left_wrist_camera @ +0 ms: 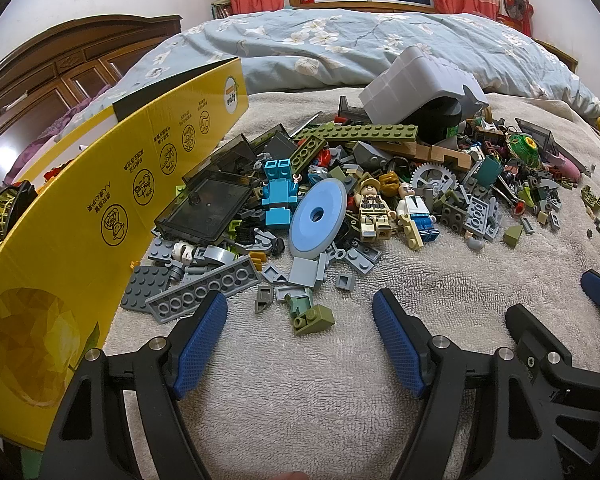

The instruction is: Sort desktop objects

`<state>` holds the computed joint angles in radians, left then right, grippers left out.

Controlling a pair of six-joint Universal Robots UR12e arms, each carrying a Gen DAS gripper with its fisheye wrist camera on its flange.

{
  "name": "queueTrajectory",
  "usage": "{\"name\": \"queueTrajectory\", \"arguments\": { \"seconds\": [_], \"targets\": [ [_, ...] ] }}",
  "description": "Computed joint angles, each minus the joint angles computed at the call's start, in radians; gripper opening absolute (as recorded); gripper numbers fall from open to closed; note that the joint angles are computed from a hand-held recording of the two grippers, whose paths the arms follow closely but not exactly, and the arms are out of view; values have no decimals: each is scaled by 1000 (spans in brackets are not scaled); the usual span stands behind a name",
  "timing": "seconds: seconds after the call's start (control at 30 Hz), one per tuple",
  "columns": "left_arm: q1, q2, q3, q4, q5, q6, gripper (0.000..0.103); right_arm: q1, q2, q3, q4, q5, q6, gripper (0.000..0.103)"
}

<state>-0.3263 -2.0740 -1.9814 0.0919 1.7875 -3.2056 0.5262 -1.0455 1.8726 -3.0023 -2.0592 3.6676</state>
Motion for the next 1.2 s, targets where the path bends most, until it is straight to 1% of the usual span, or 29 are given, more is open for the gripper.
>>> {"name": "queueTrajectory", "arguments": {
  "seconds": [0.63,0.8,0.9,0.97,1.0,1.03,1.07,1.1,1.13,1.17,1.2],
  "targets": [
    [0,0,-1,2,-2,-1,77,0,0,-1,1,-1,0,86],
    [9,7,-12,9,-40,-19,77,0,3,-4,2,-1,-1,86],
    [16,11,-17,8,-65,-22,77,-7,-1,8,-32,30,1,86],
    [33,17,-25,13,-133,-15,75,-17,-4,24,-79,70,2,85],
    [45,21,-32,20,-177,-18,74,-24,-6,33,-107,91,8,81],
    [54,24,-36,23,-203,-24,74,-31,-11,47,-141,111,20,75],
    [69,27,-44,36,-249,-42,74,-36,-17,63,-172,125,37,71],
    [79,29,-50,48,-281,-58,73,-43,-17,70,-197,137,49,57],
    [92,32,-58,64,-316,-80,66,-48,-19,82,-230,149,68,36],
    [100,36,-65,77,-331,-100,62,-53,-21,91,-257,162,82,16],
    [105,38,-69,85,-337,-109,54,-62,-23,103,-295,188,89,11]
  ]
}}
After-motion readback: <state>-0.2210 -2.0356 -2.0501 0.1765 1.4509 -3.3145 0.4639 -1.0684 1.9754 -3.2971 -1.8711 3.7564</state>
